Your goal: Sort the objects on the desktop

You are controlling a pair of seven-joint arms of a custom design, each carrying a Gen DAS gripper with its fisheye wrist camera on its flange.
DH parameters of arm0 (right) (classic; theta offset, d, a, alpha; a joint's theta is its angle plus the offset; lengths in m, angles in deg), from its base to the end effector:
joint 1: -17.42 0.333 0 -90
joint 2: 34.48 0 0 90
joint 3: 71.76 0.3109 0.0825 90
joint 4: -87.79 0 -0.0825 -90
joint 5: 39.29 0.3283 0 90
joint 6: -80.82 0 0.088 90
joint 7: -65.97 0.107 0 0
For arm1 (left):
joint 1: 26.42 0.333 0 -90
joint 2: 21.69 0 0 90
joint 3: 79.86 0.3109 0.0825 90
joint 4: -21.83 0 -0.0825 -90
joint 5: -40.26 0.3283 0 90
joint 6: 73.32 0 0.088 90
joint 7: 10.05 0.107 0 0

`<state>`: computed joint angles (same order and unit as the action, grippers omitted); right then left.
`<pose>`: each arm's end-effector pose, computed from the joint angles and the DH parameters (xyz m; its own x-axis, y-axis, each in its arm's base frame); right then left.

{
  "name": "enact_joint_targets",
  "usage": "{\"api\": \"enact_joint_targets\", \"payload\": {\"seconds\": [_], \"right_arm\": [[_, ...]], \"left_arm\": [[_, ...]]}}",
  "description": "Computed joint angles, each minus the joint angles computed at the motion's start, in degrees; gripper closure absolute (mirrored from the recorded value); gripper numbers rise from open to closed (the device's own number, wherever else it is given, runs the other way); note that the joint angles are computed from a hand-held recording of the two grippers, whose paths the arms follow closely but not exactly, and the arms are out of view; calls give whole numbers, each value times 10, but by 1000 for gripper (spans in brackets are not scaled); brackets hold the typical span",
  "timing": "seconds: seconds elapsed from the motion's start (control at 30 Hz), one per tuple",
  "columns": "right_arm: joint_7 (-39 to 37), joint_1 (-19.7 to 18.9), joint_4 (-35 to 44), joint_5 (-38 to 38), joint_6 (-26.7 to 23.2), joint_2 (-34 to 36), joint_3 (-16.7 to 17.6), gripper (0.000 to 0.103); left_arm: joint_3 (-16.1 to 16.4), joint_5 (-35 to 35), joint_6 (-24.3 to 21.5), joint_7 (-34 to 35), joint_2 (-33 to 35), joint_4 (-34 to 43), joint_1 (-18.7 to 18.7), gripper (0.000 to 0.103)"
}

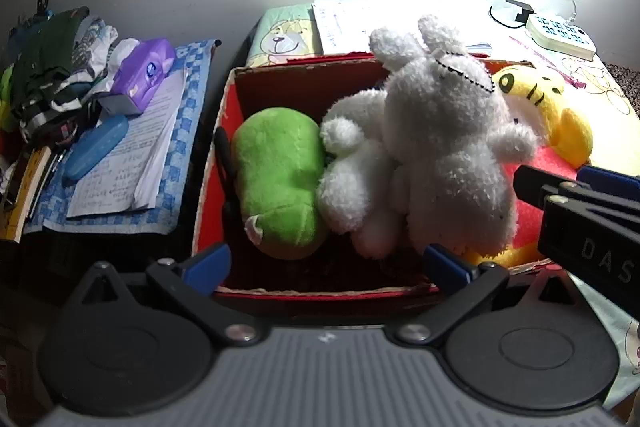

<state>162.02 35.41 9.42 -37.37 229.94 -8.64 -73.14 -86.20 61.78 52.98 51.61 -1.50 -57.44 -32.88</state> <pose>0.6565 0.1994 0.5627 0.2065 -0.9737 -0.0963 -0.7099 -0.0814 -0.6996 0.6384 -0.1184 0.5710 0.1599 -0.9832 -0.0875 -0.8462 -0.0909 -0.5250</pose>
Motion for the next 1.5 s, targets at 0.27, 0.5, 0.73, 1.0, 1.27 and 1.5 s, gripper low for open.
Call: {"api": "enact_joint_targets", "payload": {"seconds": [0.27,0.5,0.73,1.0,1.27,1.5], "right_arm": [[-18,-8,-2,22,8,1,9,54],[-29,-9,5,31,2,5,12,55],[-26,-6,13,31,-4,9,9,55],[-25,-3,22,29,-9,15,8,55],[-23,-1,25,25,-11,17,8,56],[-21,0,21,24,-9,14,7,56]], "left_arm": [[1,-1,-2,-1,3,5,0,0],[1,0,-5,0,8,12,-1,0],[3,-2,-10,-1,12,17,1,0],[2,-9,-14,2,16,19,4,0],[2,-8,-11,4,15,17,4,0],[2,-9,-11,4,13,14,5,0]]}}
